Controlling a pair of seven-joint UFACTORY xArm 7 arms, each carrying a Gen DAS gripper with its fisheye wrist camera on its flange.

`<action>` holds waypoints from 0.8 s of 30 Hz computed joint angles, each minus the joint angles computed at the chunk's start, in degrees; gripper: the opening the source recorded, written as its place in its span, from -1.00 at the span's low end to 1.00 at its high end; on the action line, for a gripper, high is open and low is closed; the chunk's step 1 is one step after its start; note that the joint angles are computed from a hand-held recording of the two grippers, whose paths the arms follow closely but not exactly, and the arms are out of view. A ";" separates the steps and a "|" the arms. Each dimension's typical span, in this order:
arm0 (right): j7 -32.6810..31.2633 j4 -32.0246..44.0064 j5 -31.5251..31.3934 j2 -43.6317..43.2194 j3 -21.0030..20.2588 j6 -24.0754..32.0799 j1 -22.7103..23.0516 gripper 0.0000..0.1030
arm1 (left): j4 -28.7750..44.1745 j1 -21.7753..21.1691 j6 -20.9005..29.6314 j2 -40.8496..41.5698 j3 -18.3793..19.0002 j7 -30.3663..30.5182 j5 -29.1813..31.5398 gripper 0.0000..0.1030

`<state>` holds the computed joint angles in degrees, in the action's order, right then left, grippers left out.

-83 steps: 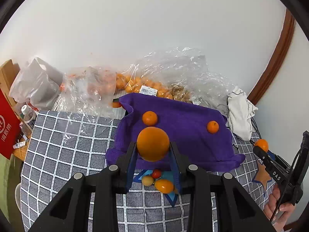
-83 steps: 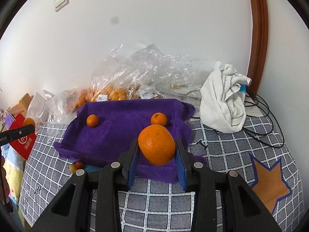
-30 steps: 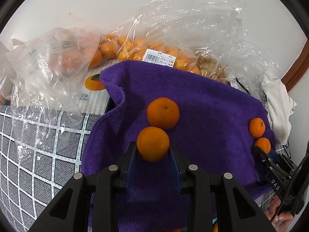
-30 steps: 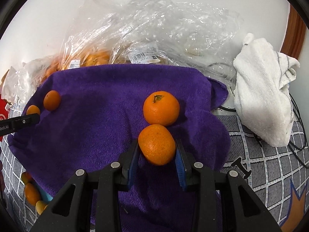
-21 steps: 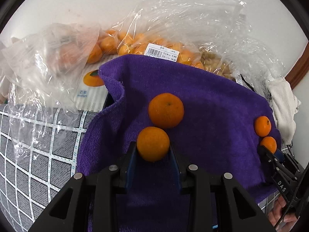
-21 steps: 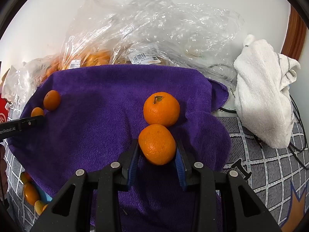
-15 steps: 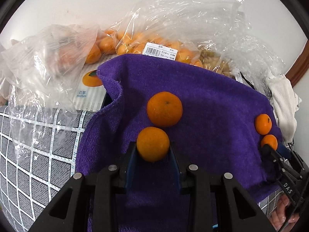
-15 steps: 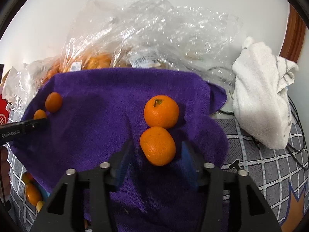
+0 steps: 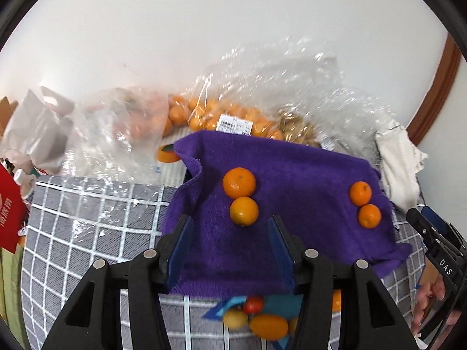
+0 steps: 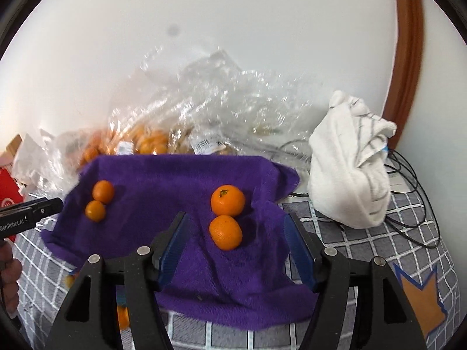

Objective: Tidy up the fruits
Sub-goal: 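Lower both oranges onto the towel beside the earlier ones and open both tools, then move both open tools back down toward the fruit cluster on the blue star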

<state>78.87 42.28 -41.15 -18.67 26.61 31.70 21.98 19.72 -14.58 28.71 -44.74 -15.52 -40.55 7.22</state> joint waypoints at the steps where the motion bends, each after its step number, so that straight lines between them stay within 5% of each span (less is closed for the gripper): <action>1: 0.17 -0.04 0.17 -0.86 0.38 1.13 0.29 0.28 | -0.38 -0.27 0.43 -1.39 0.15 0.13 0.01 -0.01; 5: 0.63 -0.52 1.48 -4.72 2.12 6.29 1.65 0.28 | -1.95 -1.91 5.08 -8.85 -0.40 -0.69 -0.78 -0.01; 19: -1.72 -4.48 11.23 -5.84 5.33 1.97 4.88 0.27 | -8.94 -7.50 19.45 -29.97 0.00 -0.47 -3.56 -0.01; 24: 0.39 -4.76 10.39 -0.95 5.93 -2.01 5.91 0.02 | -11.64 -7.36 21.83 -33.88 1.96 1.31 -4.66 -0.01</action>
<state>79.26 37.51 -30.77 -19.62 32.55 29.69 27.89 8.08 -21.94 50.53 -78.62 -13.56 -39.24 2.56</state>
